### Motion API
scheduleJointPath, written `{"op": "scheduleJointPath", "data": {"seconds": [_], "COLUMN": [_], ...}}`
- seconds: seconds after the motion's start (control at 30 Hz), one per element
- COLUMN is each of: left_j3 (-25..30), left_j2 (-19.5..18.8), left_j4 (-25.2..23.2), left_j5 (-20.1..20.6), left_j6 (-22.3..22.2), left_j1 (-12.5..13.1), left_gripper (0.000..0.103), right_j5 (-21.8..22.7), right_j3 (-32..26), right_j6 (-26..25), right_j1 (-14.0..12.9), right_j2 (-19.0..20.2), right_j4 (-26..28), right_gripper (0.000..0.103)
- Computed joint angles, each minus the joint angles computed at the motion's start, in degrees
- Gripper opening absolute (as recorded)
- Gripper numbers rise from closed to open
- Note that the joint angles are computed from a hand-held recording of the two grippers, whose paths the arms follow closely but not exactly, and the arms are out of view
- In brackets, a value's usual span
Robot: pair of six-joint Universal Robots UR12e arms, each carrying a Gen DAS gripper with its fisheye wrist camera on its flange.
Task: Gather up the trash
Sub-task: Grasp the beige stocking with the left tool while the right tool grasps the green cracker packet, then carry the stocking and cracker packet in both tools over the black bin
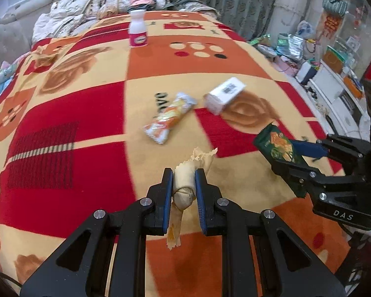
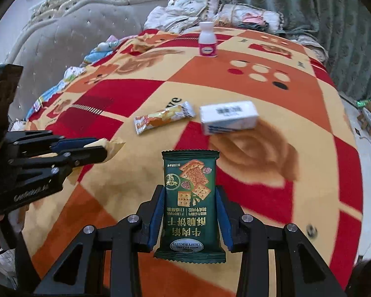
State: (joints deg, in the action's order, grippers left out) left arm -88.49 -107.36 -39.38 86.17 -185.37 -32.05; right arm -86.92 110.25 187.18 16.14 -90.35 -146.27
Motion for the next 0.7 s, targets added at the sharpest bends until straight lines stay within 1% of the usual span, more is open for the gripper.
{"op": "scheduleJointPath", "data": {"seconds": [0.13, 0.27, 0.43, 0.7], "left_j3": [0.83, 2.66, 5.49, 11.36], "left_j2": [-0.34, -1.5, -3.43, -7.08], "left_j4": [0.11, -0.39, -1.56, -3.92], "left_j5": [-4.1, -6.33, -8.37, -11.07], "left_j6": [0.13, 0.94, 2.09, 4.89], "left_j1": [-0.91, -2.63, -4.86, -8.86], "left_gripper": [0.016, 0.016, 0.016, 0.016], "right_j5": [-0.92, -2.52, -4.2, -6.33], "right_j3": [3.23, 6.0, 9.67, 14.27], "right_j6": [1.77, 3.2, 5.67, 7.64], "right_j1": [-1.04, -2.59, -5.53, -10.3], "right_j2": [-3.73, -7.4, -12.28, -19.24], "right_j4": [-0.68, 0.04, 0.78, 2.7], "right_gripper": [0.038, 0.038, 0.038, 0.038]}}
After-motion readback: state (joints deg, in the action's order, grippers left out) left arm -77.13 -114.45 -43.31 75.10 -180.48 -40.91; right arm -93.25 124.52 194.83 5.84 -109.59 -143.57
